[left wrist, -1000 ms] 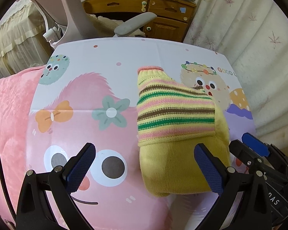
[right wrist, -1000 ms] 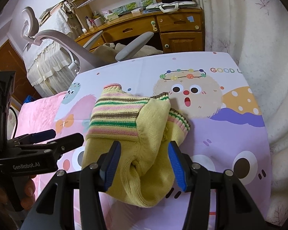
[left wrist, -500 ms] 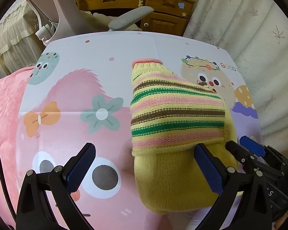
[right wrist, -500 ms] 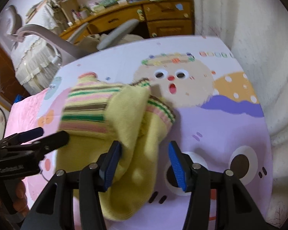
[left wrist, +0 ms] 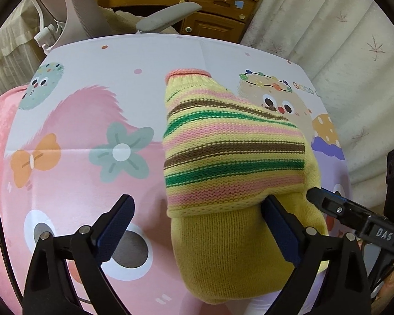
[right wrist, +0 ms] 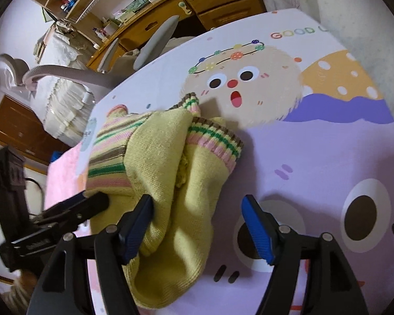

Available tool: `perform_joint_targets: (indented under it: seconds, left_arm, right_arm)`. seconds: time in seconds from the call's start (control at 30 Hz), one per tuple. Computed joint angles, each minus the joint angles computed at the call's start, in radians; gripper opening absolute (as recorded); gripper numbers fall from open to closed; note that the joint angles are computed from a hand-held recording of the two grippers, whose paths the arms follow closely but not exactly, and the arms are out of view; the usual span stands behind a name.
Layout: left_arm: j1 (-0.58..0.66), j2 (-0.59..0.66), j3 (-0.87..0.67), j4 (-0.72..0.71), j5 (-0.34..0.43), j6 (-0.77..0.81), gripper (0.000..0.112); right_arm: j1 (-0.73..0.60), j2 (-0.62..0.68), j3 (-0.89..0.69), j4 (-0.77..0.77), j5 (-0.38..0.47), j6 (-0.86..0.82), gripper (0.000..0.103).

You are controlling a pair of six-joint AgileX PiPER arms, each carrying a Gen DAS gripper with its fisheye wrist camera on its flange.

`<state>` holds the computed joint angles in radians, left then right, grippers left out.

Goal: Fold large clothes

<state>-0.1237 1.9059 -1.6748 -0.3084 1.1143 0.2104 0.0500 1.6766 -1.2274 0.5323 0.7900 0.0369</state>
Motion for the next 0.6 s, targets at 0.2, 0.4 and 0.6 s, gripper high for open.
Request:
perform_joint_targets:
  seconds: [0.2,0.4,0.6]
  left_arm:
    - [0.008,0.013,-0.006,-0.027,0.006,0.01,0.095]
    - [0.022,0.024,-0.004,-0.056,0.008,0.027,0.094]
    - [0.039,0.036,0.006,-0.105,0.018,0.042,0.092]
  right_arm:
    - [0.02,0.02,-0.032,0.024,0.013,-0.025,0.07]
    - [0.019,0.062,-0.054,0.081,0.007,-0.049,0.073]
    - [-0.024,0.104,-0.04,0.223,0.036,-0.142,0.078]
